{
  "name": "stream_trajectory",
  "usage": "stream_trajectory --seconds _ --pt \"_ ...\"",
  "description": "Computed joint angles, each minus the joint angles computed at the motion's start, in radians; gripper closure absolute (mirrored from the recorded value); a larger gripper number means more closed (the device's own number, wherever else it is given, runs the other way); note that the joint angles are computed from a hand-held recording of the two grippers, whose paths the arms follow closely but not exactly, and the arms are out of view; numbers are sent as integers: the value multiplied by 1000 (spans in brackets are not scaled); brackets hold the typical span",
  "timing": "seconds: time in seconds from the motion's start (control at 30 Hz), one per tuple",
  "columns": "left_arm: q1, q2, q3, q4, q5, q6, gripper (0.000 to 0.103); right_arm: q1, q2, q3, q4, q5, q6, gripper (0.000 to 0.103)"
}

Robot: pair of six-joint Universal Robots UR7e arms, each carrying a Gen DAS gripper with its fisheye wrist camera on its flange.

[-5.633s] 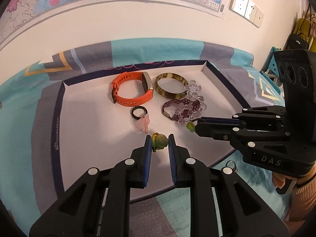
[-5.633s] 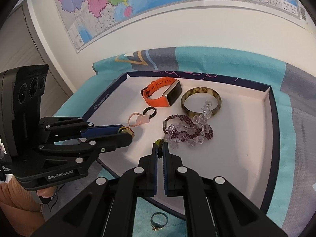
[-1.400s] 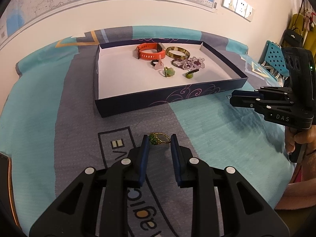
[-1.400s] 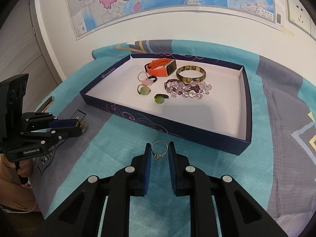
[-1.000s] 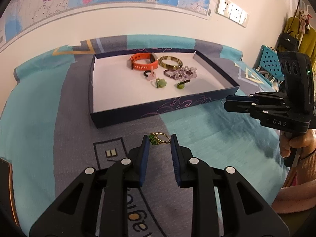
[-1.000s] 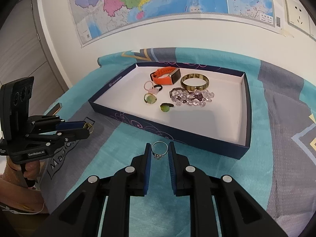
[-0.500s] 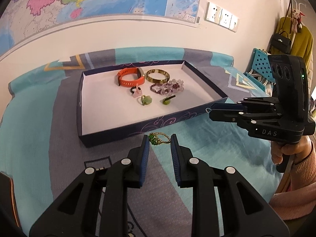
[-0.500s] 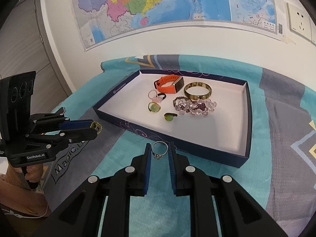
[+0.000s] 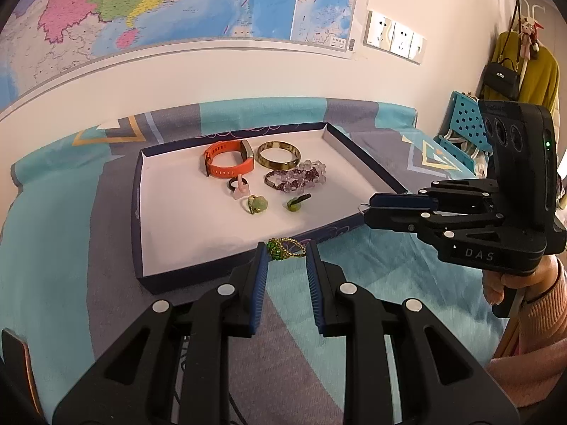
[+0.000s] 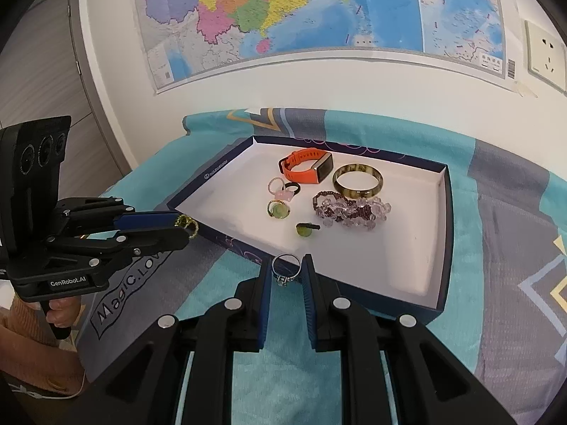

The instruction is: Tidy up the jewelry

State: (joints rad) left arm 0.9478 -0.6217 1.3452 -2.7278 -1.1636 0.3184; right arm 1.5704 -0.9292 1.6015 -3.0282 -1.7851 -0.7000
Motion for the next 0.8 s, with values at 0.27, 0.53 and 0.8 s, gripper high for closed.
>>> stream_trajectory --seconds 0.27,0.53,0.8 --pt "2 20 -38 17 0 -10 81 1 9 -18 9 -6 -3 88" --pt "2 36 -70 19 0 -4 81 2 26 -54 30 -13 -7 88" --pt "10 59 -114 50 4 -21 81 1 45 -92 57 -14 -6 88"
